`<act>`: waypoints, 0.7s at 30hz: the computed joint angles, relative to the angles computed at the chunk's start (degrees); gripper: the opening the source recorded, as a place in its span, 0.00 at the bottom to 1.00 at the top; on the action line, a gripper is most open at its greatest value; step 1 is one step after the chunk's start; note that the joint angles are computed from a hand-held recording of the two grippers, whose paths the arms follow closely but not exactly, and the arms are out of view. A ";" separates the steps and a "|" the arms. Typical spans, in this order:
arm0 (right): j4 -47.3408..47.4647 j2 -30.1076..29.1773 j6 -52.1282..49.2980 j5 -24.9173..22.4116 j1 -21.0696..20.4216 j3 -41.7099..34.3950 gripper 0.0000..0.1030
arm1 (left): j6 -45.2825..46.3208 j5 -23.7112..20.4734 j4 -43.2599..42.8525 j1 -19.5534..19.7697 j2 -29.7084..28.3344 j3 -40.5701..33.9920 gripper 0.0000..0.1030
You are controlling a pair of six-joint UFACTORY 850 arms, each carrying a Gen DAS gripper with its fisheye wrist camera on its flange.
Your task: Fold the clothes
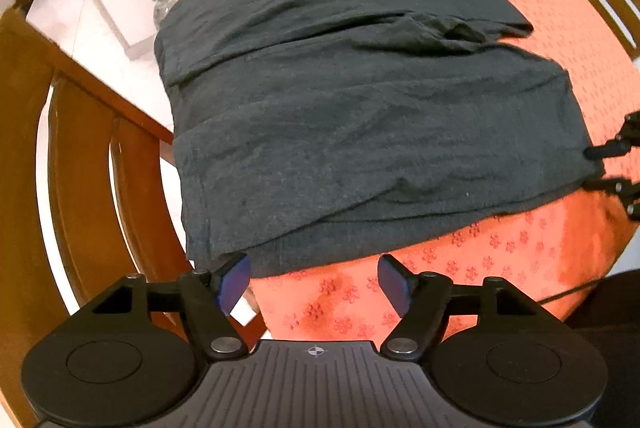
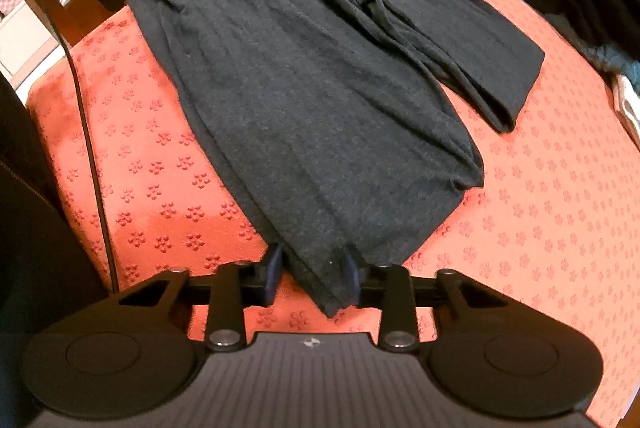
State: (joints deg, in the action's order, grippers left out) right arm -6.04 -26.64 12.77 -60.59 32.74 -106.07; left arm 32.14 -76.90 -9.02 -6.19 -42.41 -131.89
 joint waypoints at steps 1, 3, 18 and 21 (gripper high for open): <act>-0.42 -0.05 0.26 -0.11 0.14 -0.11 0.30 | 0.24 0.03 -0.18 0.03 0.10 0.23 0.71; -0.92 -0.06 0.71 -0.35 0.27 -0.20 0.27 | 0.72 0.10 -0.55 0.07 0.34 0.76 0.71; -4.30 -1.33 4.21 -3.76 0.79 -4.88 0.03 | 7.60 6.11 -0.74 0.10 5.80 10.74 0.75; -4.69 -1.64 4.76 -4.48 0.68 -6.18 0.03 | 9.23 7.09 -1.16 -0.32 6.60 12.45 0.76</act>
